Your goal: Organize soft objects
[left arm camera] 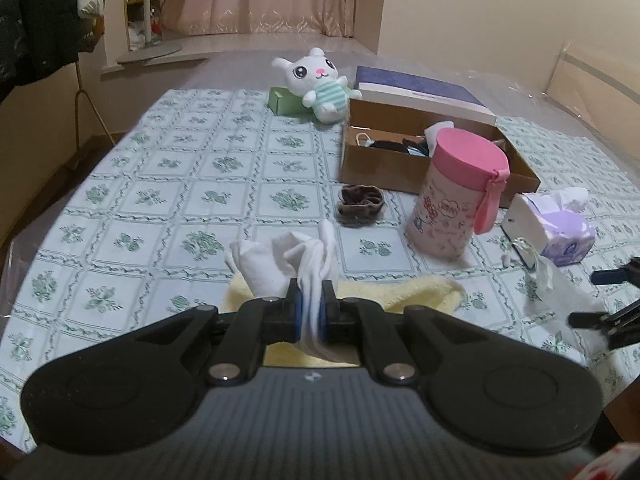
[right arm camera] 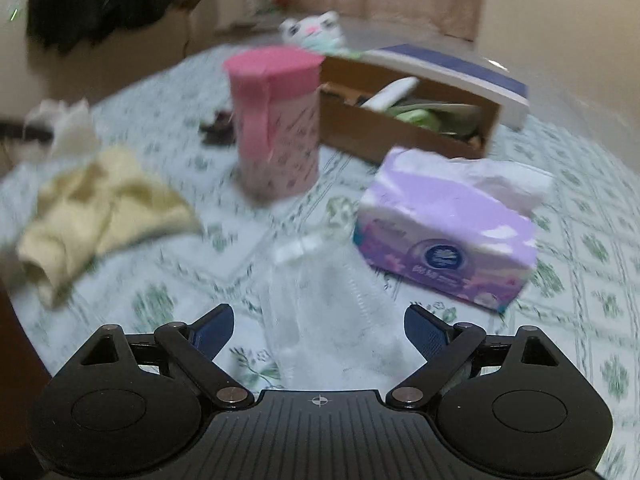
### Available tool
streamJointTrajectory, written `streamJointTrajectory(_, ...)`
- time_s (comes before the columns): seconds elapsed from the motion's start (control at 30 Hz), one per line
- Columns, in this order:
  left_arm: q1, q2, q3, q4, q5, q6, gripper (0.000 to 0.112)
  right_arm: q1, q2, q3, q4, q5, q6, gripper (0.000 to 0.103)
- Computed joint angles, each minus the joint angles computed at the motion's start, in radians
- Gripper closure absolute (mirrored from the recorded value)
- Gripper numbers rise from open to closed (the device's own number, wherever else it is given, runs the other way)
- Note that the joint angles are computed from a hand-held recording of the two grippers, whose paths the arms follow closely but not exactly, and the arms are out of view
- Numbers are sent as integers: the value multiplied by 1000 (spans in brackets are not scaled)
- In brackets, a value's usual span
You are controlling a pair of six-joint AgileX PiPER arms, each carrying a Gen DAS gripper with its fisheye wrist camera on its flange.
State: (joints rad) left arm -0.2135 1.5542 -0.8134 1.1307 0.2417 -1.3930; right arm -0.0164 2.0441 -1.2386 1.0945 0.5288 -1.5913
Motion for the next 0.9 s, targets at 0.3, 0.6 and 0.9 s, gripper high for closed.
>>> streamJointTrajectory(0.3, -3, 44, -35, -43, -6, 57, 105, 3, 130, -162, -138, 36, 114, 59)
streamJointTrajectory(0.6, -1, 64, -60, -61, -10, 93, 105, -44, 103, -193, -69, 171, 95, 101)
streamJointTrajectory(0.9, 24, 69, -121, -152, -4, 262, 105, -92, 76, -308, 13, 340, 164, 101)
